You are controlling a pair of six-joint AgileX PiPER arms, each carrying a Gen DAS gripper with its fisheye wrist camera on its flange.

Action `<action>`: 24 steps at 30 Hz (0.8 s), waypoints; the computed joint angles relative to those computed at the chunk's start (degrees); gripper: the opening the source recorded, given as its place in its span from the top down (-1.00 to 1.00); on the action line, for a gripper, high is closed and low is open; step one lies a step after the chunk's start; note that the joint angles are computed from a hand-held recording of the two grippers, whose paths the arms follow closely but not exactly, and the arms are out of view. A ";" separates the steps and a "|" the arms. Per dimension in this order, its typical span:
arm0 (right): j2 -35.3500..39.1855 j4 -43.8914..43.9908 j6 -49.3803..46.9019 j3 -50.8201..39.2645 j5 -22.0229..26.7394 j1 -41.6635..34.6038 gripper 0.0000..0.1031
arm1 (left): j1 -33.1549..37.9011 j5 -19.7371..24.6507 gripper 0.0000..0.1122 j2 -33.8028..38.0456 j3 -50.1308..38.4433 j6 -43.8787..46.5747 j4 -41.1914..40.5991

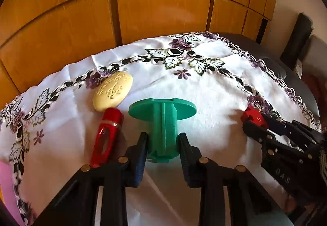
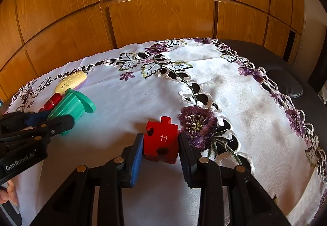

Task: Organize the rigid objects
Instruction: 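Grasp the green spool-shaped piece with the left tool while the right holds the red piece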

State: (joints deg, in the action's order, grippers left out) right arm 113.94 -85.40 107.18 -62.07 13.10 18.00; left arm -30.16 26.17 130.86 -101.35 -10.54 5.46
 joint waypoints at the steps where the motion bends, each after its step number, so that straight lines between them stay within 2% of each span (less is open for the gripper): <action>1: 0.03 0.03 0.02 -0.04 0.05 0.06 0.36 | 0.13 -0.98 0.46 -1.07 1.84 0.61 -0.72; 10: 0.37 2.19 -2.19 -0.61 1.54 0.79 0.37 | 1.88 -10.74 0.46 -14.15 21.40 4.79 -8.97; 13: 0.36 2.27 -2.38 -0.59 1.66 0.80 0.37 | 2.41 -13.33 0.49 -18.44 26.94 5.04 -9.22; 15: 0.38 2.73 -2.91 -0.68 1.79 0.84 0.37 | 2.69 -13.96 0.55 -20.17 29.21 5.23 -8.62; 19: 0.32 2.95 -3.12 -0.65 1.92 0.92 0.37 | 2.40 -14.69 0.55 -21.14 31.76 0.20 -2.42; 21: 0.29 2.91 -3.03 -0.64 1.85 0.92 0.37 | 2.58 -14.74 0.55 -21.42 32.97 1.69 -4.84; 24: 0.28 2.86 -3.02 -0.62 1.78 0.87 0.37 | 1.93 -14.92 0.52 -21.72 34.18 -6.14 2.44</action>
State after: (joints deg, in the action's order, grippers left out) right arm 114.22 -82.54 104.17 -62.68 14.87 18.88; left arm -28.24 11.25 109.13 -67.17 -16.69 7.90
